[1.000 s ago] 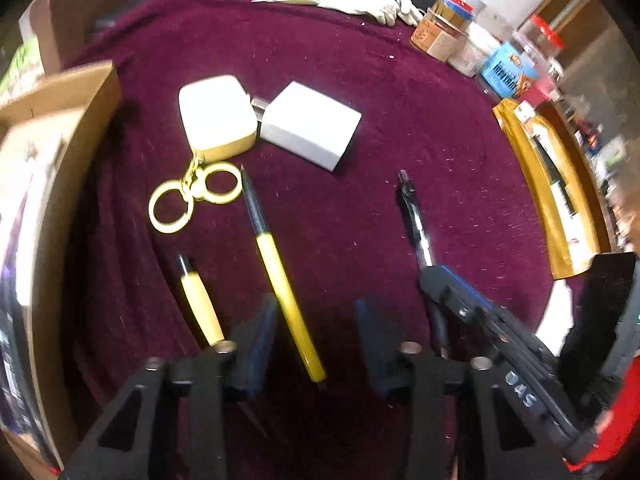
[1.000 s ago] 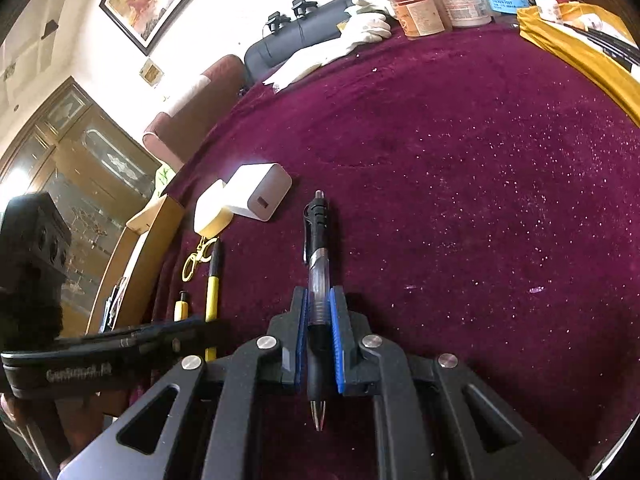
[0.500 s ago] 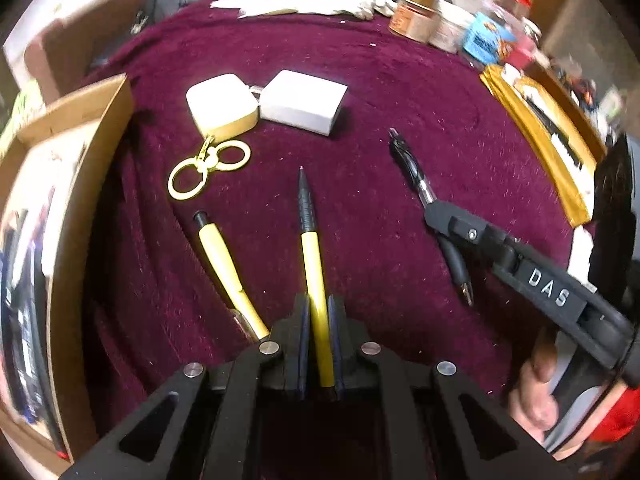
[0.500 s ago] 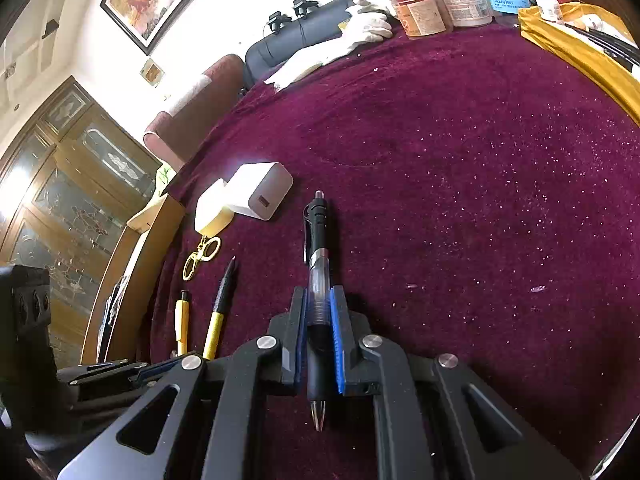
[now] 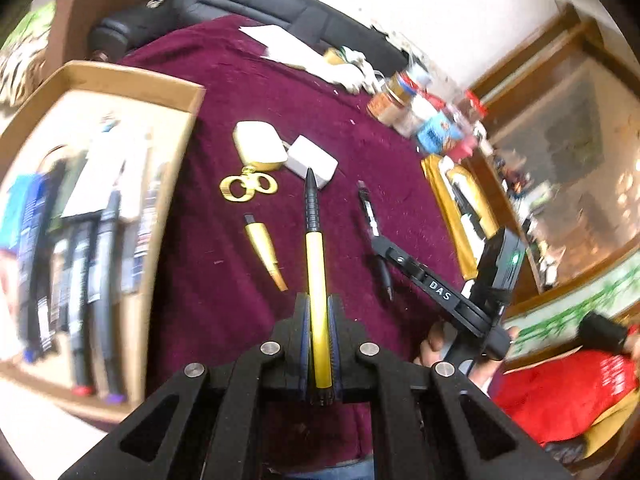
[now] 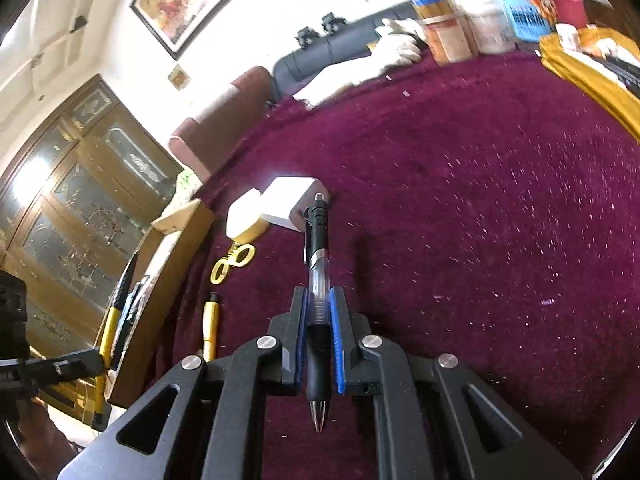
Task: Organize rigid objects
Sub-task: 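Carry the clear pen and yellow pen into the tray and open both grippers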
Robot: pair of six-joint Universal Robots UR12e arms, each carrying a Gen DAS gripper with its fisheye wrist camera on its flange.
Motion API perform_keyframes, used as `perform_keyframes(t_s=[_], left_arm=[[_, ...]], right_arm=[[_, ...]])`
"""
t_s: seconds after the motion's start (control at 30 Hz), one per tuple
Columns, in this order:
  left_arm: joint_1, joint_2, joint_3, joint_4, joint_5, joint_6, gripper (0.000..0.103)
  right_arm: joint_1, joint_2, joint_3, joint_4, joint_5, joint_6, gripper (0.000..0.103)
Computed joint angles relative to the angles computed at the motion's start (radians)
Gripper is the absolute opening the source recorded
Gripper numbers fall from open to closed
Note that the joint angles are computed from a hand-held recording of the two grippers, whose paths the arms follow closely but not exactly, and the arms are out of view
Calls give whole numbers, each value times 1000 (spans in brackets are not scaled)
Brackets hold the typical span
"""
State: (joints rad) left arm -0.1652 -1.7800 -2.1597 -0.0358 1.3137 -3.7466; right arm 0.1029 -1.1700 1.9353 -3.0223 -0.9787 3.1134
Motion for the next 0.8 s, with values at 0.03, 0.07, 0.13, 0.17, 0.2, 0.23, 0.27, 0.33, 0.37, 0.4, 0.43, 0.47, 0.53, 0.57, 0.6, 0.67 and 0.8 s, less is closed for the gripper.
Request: perform_keyframes(t_s=[0.03,0.07,0.13,0.17,0.2,0.23,0.27,0.33,0.37,0.4,0.43,0.47,0.53,0.57,0.6,0.67,0.8], left_arm=[[13,20,-27,27,2,-8,7],[21,35,-44,43,13,-12,7],[50,67,-88,86,37,-30,7],[64,81,-108,99,44,-39,7],[75,89,-121,107,55,-50,7],[92,100,-138,111,70,-61,7],[100,105,-147,115,74,-64,7],[128,107,-165,127,77,-76,7],[141,113,-177,131,77,-81,7],[152,118,-188,137,81,-84,7],[163,122,-195,136,89,-80,7],[172,127,-201,133,95,-76,7],[202,144,-218,113,103,-60,7],[216,148,-222,106,103,-50,7],[227,151,-225,96,102,-42,7],[245,155,-226,72,99,-18,7],[272,148,-226,34,97,9,7]], right_arm=[[-1,-2,6,-23,12,-1,10],[0,-5,12,-46,21,-3,10],[6,-17,23,-65,34,7,10],[8,-26,31,-70,70,16,11],[13,-32,35,-69,111,27,11],[24,-38,36,-58,138,33,11],[44,-46,32,-37,151,29,11],[87,-50,22,-6,180,5,11],[108,-50,16,12,182,-5,11],[132,-49,5,39,176,-17,11],[153,-47,-5,64,167,-26,11],[180,-42,-21,98,153,-34,11],[223,-30,-49,146,111,-34,11],[241,-22,-64,164,97,-32,11],[256,-12,-77,173,79,-28,11],[285,6,-104,176,7,-9,11],[315,33,-140,196,-51,18,11]])
